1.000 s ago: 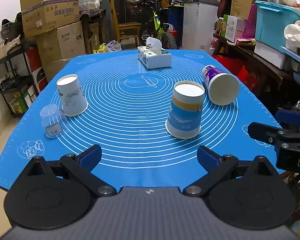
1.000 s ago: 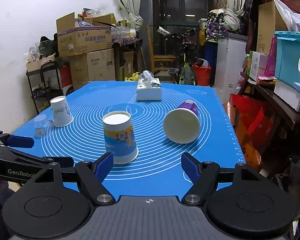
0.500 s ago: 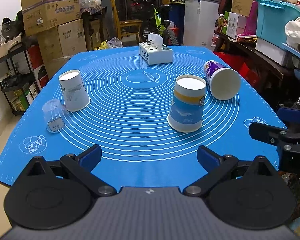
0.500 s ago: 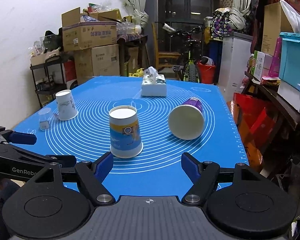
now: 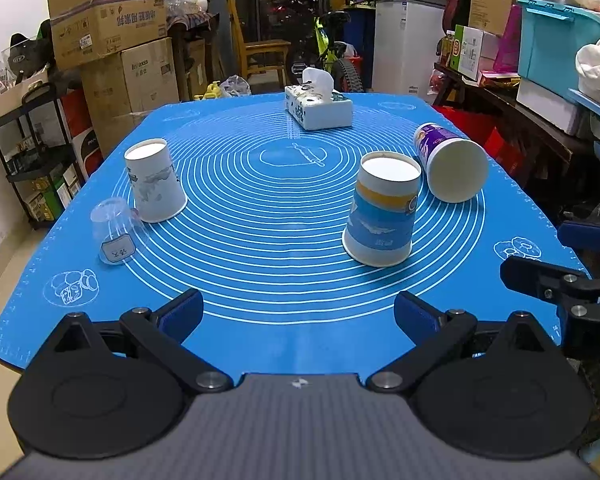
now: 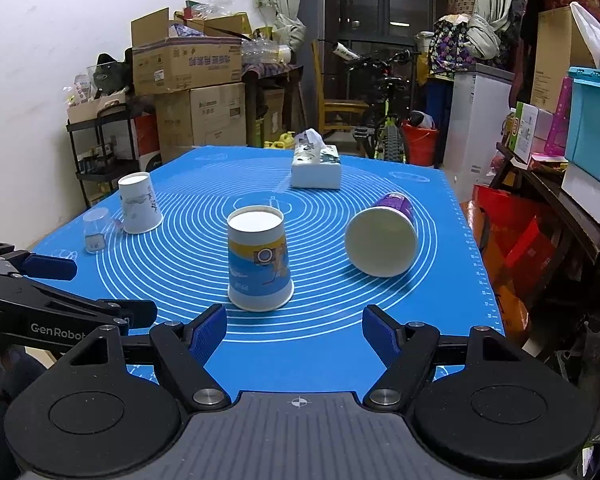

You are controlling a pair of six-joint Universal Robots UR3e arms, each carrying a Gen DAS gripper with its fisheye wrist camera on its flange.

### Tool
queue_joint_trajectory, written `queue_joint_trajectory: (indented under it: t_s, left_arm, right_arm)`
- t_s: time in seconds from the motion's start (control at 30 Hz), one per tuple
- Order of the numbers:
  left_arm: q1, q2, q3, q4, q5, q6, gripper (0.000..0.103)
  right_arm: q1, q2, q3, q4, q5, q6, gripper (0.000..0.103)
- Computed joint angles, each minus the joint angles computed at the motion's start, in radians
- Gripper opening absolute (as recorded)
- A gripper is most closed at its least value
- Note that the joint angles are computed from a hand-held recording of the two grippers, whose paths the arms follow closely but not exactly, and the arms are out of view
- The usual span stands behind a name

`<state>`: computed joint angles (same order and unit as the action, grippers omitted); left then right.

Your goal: Flip cup upside down

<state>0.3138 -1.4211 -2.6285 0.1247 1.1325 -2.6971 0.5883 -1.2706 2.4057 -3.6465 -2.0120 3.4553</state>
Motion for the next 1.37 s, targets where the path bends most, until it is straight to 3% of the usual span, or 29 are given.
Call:
queue_joint_trajectory:
  t_s: [1.37]
  left_arm:
    - [0.0,-0.026,0.004,0.016,0.013,0.008,0.101]
  right_arm:
    - [-0.015,-0.03,0.009,0.032,0.023,0.009,0.079]
